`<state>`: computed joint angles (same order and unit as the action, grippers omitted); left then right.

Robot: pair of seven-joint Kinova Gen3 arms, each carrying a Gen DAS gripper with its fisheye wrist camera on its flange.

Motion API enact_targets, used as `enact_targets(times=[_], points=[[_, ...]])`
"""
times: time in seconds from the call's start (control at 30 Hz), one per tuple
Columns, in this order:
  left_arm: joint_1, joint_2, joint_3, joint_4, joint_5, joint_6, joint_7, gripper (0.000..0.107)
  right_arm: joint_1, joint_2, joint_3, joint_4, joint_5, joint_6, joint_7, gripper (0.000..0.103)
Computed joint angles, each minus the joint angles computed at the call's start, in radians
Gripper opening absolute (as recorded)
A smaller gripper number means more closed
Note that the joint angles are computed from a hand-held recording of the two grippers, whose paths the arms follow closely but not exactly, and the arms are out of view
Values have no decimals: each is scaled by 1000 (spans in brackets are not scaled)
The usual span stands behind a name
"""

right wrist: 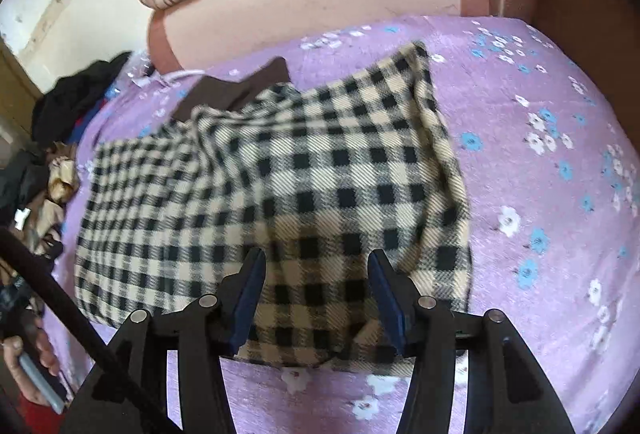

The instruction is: Fold large clothes

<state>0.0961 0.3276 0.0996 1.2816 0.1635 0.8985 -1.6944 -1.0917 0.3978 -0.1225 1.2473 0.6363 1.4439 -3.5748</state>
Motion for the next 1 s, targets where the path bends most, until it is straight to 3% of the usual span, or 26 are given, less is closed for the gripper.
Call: enact_targets(times=[0.17,0.27,0.33,0.47,0.63,0.7,0.8,0.9,1.0], points=[[61,-11,3,53,-84,-38,-27,75,162,-6,-173,74,112,-198,6,58],[96,4,3,59,-127,-29,-35,75,218,1,-165,103,74,-279,76,58],[132,25,-10,53,-181,-14,-13,75,225,4,-115,120,22,-262,109,56],[151,3,-22,87,-223,-48,7,76,104,-43,37,177,-2,-198,8,52],[147,-119,-33,189,-277,-126,29,76,-10,-45,-22,142,102,-55,-24,57],[141,-172,-64,201,-245,-98,59,76,-41,-46,-40,149,131,-48,-35,62],[47,-260,-21,234,-184,-48,55,76,-79,-12,-54,116,152,-32,-6,63],[41,-344,-36,277,-224,-33,110,76,-107,22,-42,76,152,-38,34,63],[5,-411,-47,279,-189,42,143,76,-119,13,-38,88,176,-77,23,63]])
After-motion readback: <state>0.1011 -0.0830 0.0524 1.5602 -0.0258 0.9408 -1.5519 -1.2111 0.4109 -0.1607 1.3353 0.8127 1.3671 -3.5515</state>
